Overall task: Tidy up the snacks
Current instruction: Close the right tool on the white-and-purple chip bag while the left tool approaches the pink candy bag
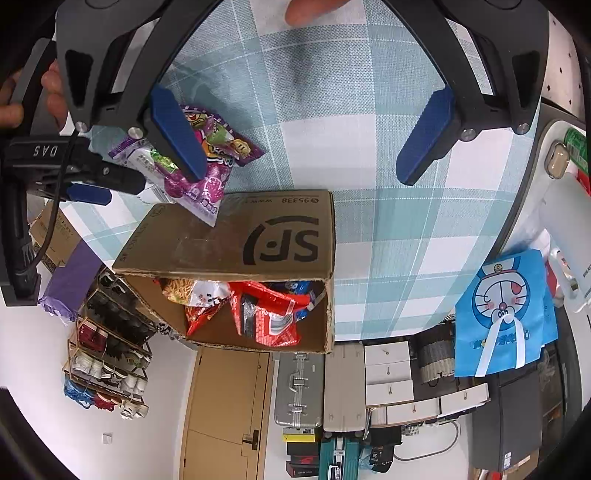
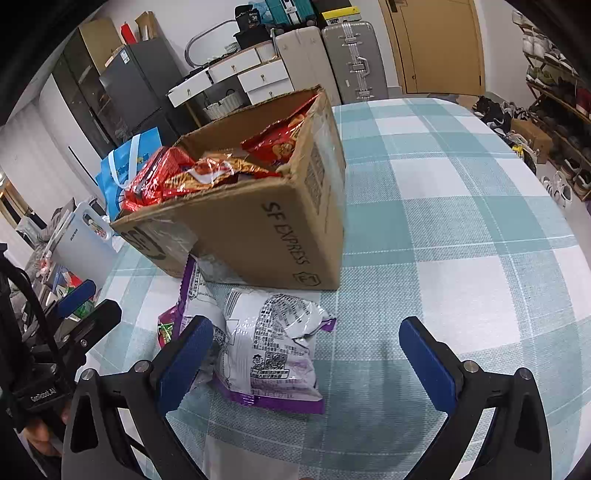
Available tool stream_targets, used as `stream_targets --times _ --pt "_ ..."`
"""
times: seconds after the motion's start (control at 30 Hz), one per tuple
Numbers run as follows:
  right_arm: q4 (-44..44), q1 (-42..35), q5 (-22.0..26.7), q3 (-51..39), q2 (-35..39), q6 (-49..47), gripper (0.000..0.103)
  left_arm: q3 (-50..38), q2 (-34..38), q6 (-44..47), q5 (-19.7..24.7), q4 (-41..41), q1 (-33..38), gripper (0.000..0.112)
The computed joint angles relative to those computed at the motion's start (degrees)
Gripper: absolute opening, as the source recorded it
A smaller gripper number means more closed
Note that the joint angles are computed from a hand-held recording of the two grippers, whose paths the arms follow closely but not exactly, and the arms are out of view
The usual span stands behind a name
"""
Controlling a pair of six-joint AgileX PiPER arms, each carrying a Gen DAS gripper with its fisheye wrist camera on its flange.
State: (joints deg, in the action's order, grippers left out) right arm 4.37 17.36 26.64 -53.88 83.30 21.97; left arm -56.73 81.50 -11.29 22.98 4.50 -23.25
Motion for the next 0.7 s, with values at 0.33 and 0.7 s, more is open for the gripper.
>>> stream_targets --times 0.33,0.7 --pt "-5.1 3.4 0.5 -2.8 5.2 5.4 0.102 0.0 2.1 -0.5 -0.8 1.2 -0.2 0.102" --pt "-8.5 3.9 1.4 -2.7 5.7 7.8 0.102 0.4 2.7 -2.3 -1.0 3.2 -0.8 0.102"
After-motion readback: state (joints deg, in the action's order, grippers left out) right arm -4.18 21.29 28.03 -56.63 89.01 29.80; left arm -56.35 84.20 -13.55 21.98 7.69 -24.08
